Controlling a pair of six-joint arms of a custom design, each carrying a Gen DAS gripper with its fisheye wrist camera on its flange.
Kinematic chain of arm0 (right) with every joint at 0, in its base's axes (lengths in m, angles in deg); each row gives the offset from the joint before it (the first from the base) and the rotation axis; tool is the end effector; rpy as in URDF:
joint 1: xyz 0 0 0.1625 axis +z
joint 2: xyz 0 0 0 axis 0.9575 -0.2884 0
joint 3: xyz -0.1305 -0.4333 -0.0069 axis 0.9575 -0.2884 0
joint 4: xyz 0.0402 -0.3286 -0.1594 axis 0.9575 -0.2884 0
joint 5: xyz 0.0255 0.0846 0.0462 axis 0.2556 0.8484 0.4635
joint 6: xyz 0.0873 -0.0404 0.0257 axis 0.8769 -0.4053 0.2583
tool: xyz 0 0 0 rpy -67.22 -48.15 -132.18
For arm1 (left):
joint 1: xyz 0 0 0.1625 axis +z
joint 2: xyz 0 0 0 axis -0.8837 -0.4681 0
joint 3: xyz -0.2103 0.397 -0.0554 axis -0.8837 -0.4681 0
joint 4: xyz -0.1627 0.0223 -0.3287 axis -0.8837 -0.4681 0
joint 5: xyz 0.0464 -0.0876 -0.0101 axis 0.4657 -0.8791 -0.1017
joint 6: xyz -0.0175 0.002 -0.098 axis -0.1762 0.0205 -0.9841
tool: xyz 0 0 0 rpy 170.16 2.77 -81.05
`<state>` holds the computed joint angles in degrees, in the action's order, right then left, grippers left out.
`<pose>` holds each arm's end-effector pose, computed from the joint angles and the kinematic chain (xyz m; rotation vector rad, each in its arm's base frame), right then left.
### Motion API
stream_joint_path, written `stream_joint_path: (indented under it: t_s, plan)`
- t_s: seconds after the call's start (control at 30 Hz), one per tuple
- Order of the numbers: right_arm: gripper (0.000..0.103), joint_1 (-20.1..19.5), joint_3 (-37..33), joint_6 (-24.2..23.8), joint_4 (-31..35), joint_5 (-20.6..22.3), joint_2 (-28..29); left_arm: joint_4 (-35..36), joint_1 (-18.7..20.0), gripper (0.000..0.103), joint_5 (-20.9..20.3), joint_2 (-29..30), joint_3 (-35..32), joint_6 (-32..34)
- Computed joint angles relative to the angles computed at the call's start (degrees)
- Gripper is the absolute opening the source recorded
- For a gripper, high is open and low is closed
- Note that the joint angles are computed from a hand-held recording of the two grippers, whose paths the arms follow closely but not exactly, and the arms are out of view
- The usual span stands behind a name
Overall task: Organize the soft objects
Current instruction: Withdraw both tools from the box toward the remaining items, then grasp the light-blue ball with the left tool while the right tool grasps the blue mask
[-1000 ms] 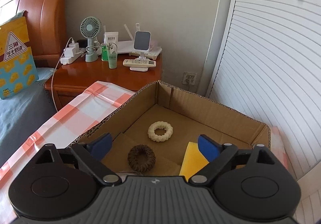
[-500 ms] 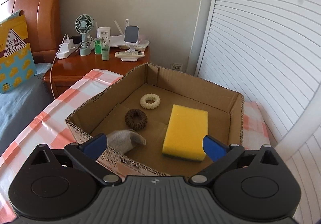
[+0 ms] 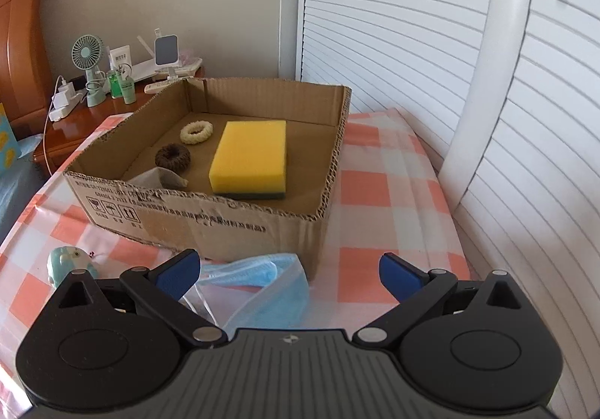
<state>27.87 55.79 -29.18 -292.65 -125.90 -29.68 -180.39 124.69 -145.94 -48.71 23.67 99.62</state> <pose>0.1881 -0.6779 0.1584 -0.0347 -2.0348 1.0436 -0.1636 -0.6990 0.1813 1.0784 2.3728 -0.7207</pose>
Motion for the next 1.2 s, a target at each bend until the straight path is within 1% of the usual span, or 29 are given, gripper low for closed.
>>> stream_joint_path:
  t_s: [0.1,0.2,0.3,0.37,0.47,0.57,0.67,0.73,0.83,0.9,1.03,1.13,1.2]
  plan:
    - [0.103,-0.32,1.96,2.47,0.65,0.82,-0.70,0.54,0.09,0.102,-0.03,0.26,-0.32,-0.14]
    - [0.103,-0.40,0.73,3.26,1.26,0.77,0.19,0.96,0.09,0.102,0.16,0.42,-0.46,-0.30]
    - [0.103,-0.62,-2.83,4.73,2.37,0.15,1.97,1.01,0.10,0.102,0.37,0.45,-0.46,-0.47]
    - [0.103,-0.88,-6.21,7.31,4.38,-1.66,3.47,1.07,0.09,0.102,0.65,0.44,-0.49,-0.70]
    - [0.103,-1.60,-10.01,11.26,7.53,-3.07,5.08,1.19,0.16,0.102,0.99,0.49,-0.58,-1.03]
    - [0.103,-2.04,-11.44,13.69,11.61,-4.52,5.66,1.56,0.19,0.102,1.46,0.62,-0.72,-1.21]
    - [0.103,-2.11,-10.00,13.81,12.19,-5.60,5.28,1.71,0.25,0.102,1.50,0.72,-0.86,-0.86]
    - [0.103,-2.08,-8.02,14.87,12.61,-6.20,4.27,1.89,0.33,0.102,1.45,0.90,-1.17,-0.86]
    - [0.103,-1.94,-5.07,14.91,11.55,-7.33,2.88,2.14,0.39,0.102,1.28,1.09,-1.49,-0.80]
    - [0.103,-2.04,-3.10,14.79,11.12,-7.43,1.87,2.23,0.45,0.102,1.06,1.23,-1.66,-0.74]
    - [0.103,-2.64,0.27,16.64,11.94,-7.01,0.10,2.73,0.57,0.102,1.01,1.59,-2.18,-0.37]
    - [0.103,-2.64,1.70,14.69,8.44,-6.85,0.29,3.23,0.81,0.102,1.42,2.21,-3.07,-0.76]
    - [0.103,-2.49,1.79,12.54,6.81,-7.16,0.83,3.93,1.10,0.102,1.91,3.00,-4.33,-1.55]
